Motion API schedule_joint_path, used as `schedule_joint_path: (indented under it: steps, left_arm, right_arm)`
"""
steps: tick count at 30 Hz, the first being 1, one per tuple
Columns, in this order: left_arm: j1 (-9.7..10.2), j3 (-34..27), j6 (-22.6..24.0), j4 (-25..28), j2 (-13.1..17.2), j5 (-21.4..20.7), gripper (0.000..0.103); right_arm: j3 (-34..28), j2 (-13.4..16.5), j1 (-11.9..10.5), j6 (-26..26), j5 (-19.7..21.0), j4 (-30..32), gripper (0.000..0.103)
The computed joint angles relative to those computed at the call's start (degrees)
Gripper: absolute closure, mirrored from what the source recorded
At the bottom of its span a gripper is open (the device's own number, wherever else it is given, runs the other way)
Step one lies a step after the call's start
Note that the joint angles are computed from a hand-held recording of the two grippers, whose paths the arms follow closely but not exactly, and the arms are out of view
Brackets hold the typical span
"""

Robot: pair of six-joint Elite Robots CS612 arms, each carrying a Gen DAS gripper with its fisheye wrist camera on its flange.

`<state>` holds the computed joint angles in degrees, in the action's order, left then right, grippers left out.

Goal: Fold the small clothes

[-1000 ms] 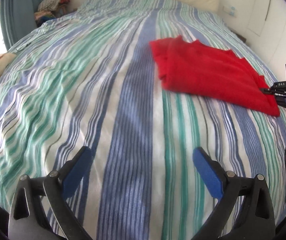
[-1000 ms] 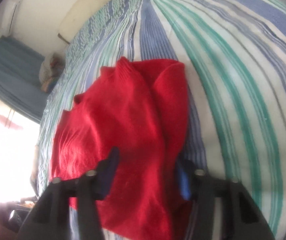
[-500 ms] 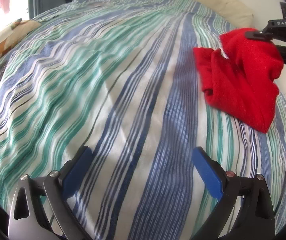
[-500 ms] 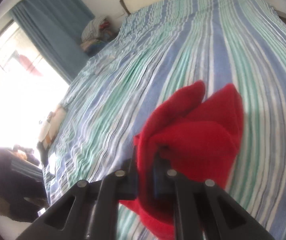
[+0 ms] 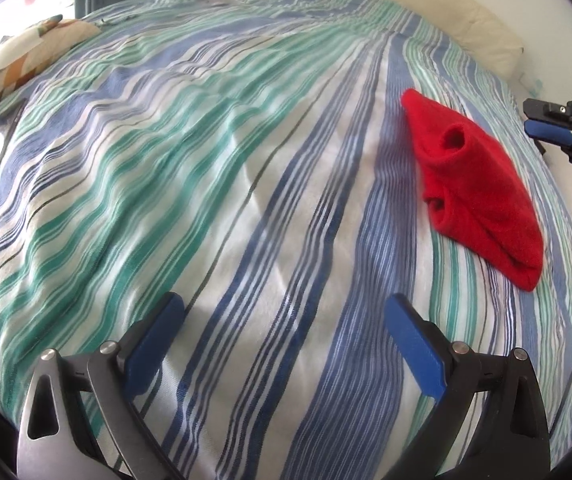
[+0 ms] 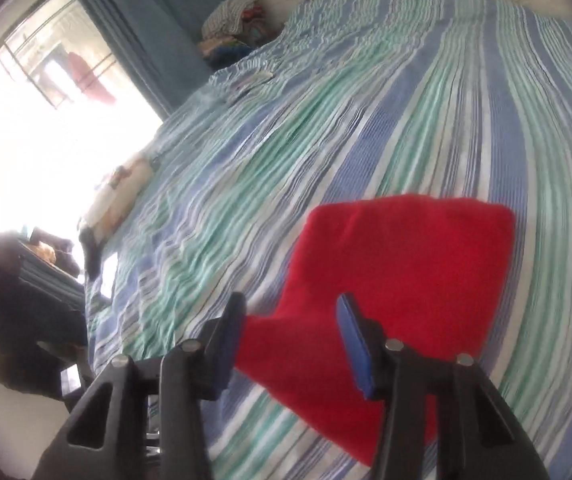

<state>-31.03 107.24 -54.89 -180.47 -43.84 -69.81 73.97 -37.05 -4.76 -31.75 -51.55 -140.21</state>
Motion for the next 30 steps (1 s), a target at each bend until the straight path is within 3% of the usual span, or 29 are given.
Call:
schedule_joint_path:
  steps: [1,3,5,7,8,9,12,14,18,23,25,30]
  left_arm:
    - [-0.09,0.0,0.1,0.1,0.0,0.3,0.002]
    - [-0.26,0.0,0.4,0.4,0.1,0.7,0.002]
    - [-0.39,-0.1,0.7,1.0,0.2,0.9,0.002]
    - [-0.54,-0.1,1.1,1.9,0.2,1.1,0.002]
    - [-0.6,-0.1,1.2,2.2,0.2,1.2,0.002]
    - [-0.66,-0.1,1.4,2.4,0.2,1.3,0.002]
    - [-0.74,-0.4,1.9,2.9,0.3,1.4,0.002]
    - [-0.79,-0.7,1.7,3.5,0.3,1.6,0.002]
    - [-1.1,-0.9,1.8,4.1,0.4,2.4,0.002]
    - [-1.47,-1.3,3.1,5.9,0.4,3.5,0.002]
    - [-1.53,-1.5,3.4,6.7,0.4,3.6,0.002]
    - [-1.49,-2.0,3.8,7.5,0.5,3.4,0.002]
  right_arm:
    - [0.0,0.0,0.3,-1.8,-0.7,1.1,0.071]
    - [1.6,0.0,1.3,-5.6,-3.7,-1.1,0.071]
    - [3.1,0.9,2.7,-8.9,-9.4,-3.2,0.071]
    - [3.4,2.3,3.8,-11.2,-16.6,0.1,0.072]
    - [4.8,2.2,4.1,-13.6,-17.8,-1.5,0.072]
    - [6.7,1.6,4.0,-15.3,-17.3,-4.9,0.073]
    - [9.3,-0.9,2.5,-15.1,-13.0,-6.1,0.073]
    - [11.9,-3.0,1.4,-15.1,-11.3,-10.6,0.073]
    - [14.3,-3.5,-0.1,-10.8,-13.3,-21.0,0.073]
    - [11.9,0.2,-0.4,-5.8,-20.1,-16.5,0.073]
    - [13.9,-0.1,-0.8,-5.5,-19.1,-20.5,0.072]
    - [17.7,-2.4,-2.1,-4.1,-15.9,-23.7,0.064]
